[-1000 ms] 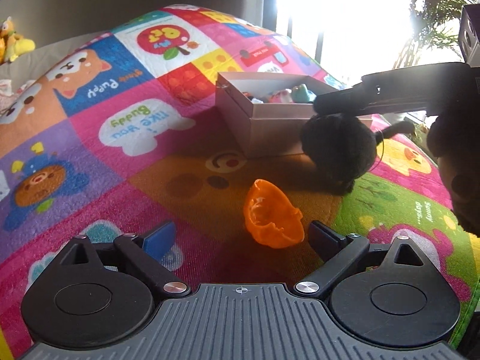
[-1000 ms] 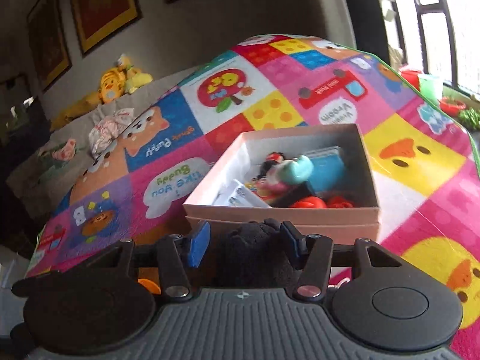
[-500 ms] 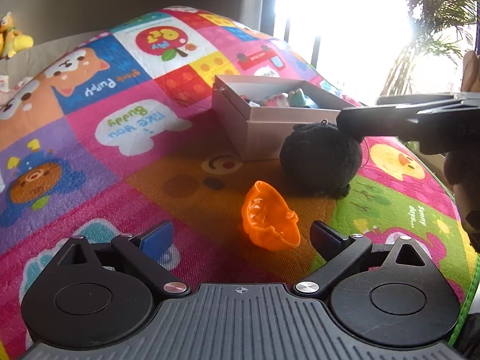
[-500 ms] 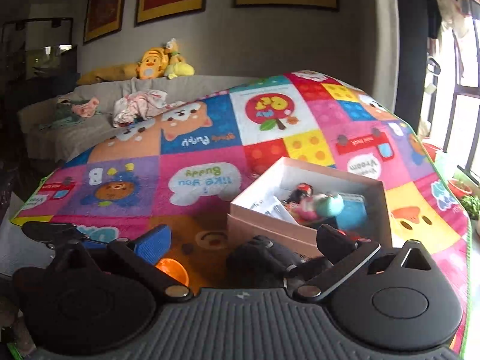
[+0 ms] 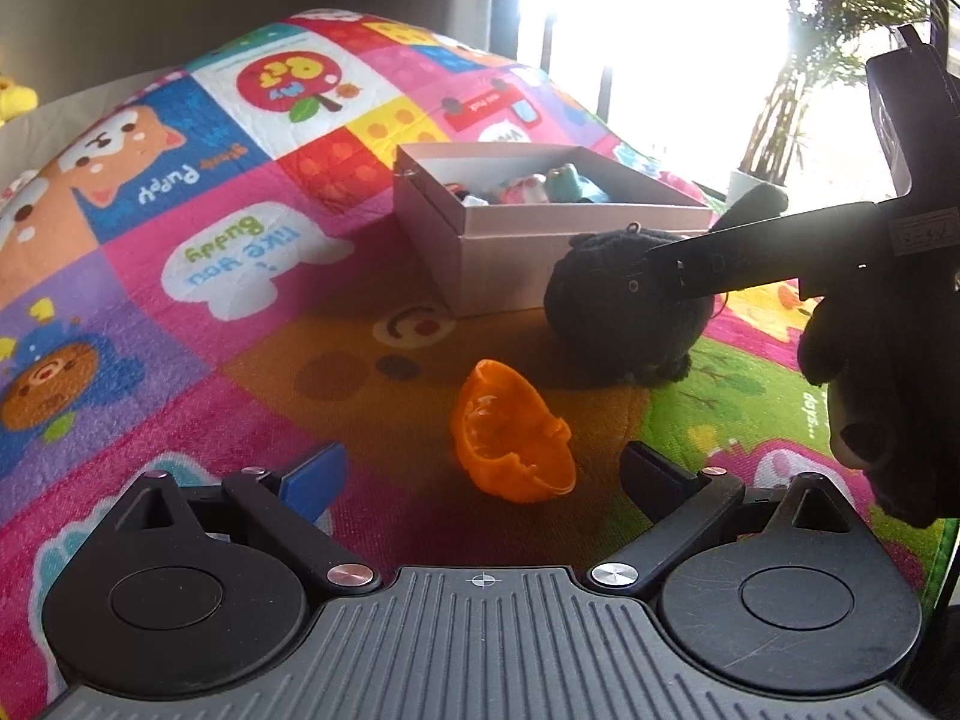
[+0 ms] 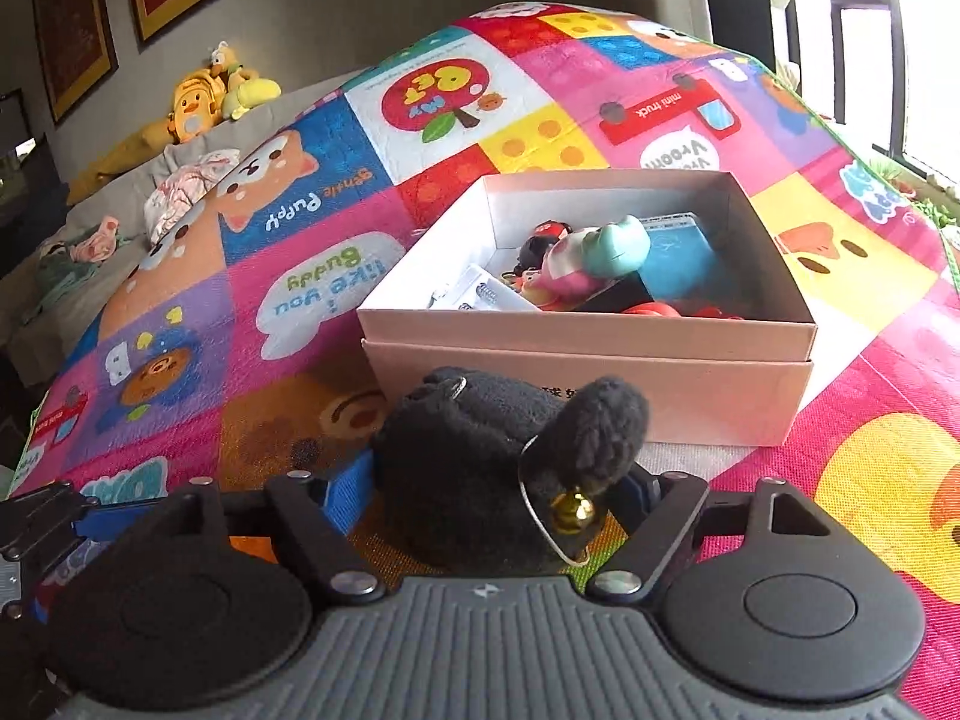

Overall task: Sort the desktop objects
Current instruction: 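Grasp the black plush bear with the right gripper and lift it, then carry the bear toward the box with the right gripper while the left gripper drops the orange pacifier inside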

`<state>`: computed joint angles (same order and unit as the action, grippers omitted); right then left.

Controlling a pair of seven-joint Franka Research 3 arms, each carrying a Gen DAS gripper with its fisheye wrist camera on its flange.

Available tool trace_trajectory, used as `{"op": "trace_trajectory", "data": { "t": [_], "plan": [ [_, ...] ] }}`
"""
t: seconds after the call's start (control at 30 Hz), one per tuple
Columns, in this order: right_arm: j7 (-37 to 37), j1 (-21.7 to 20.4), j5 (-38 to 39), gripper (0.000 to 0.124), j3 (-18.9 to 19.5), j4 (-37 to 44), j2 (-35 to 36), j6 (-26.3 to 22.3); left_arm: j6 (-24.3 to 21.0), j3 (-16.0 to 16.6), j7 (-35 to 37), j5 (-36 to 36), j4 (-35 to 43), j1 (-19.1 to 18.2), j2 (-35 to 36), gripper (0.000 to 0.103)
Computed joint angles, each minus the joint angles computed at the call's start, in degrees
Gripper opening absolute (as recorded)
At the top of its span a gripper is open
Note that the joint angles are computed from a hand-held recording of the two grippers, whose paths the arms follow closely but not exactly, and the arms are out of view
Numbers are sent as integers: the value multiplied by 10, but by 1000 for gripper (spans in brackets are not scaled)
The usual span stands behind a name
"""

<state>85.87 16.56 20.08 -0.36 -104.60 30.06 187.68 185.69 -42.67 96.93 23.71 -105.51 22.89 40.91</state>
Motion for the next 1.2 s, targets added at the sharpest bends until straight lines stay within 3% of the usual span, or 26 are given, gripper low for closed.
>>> {"op": "trace_trajectory", "data": {
  "t": [0.17,0.27,0.37,0.43,0.5,0.63,0.67,0.77,0.9,0.97,1.03,1.1,1.2],
  "plan": [
    [-11,43,11,78,-56,-67,-41,29,-58,-70,54,-8,24,37,44,100],
    [-17,79,33,78,-99,-103,-56,41,-132,-135,104,-34,39,73,81,100],
    [-31,57,42,79,-73,-133,-71,73,-193,-198,176,-54,36,115,113,100],
    [-45,58,56,79,-71,-138,-71,86,-184,-208,207,-56,16,127,106,100],
    [-51,42,62,79,-52,-139,-70,96,-142,-182,211,-54,1,113,76,101],
    [-54,11,63,79,-17,-141,-64,122,-77,-53,172,-72,12,10,6,100],
    [-55,7,63,79,-12,-142,-64,126,-73,-35,172,-77,17,-6,1,100],
    [-58,-2,63,79,-2,-146,-66,129,-77,-13,183,-92,28,-32,-2,98],
    [-67,-3,66,79,0,-154,-73,128,-61,32,181,-102,33,-78,-11,77],
    [-68,-8,63,79,5,-158,-78,126,-45,48,179,-97,30,-94,-15,74],
    [-68,-12,61,79,8,-162,-84,118,-32,57,176,-85,22,-102,-21,64],
    [-59,-38,38,78,30,-168,-95,105,-19,74,168,-72,16,-115,-31,63],
    [-48,-67,2,77,51,-181,-113,111,27,132,135,-60,41,-167,-41,62]
  ]
}}
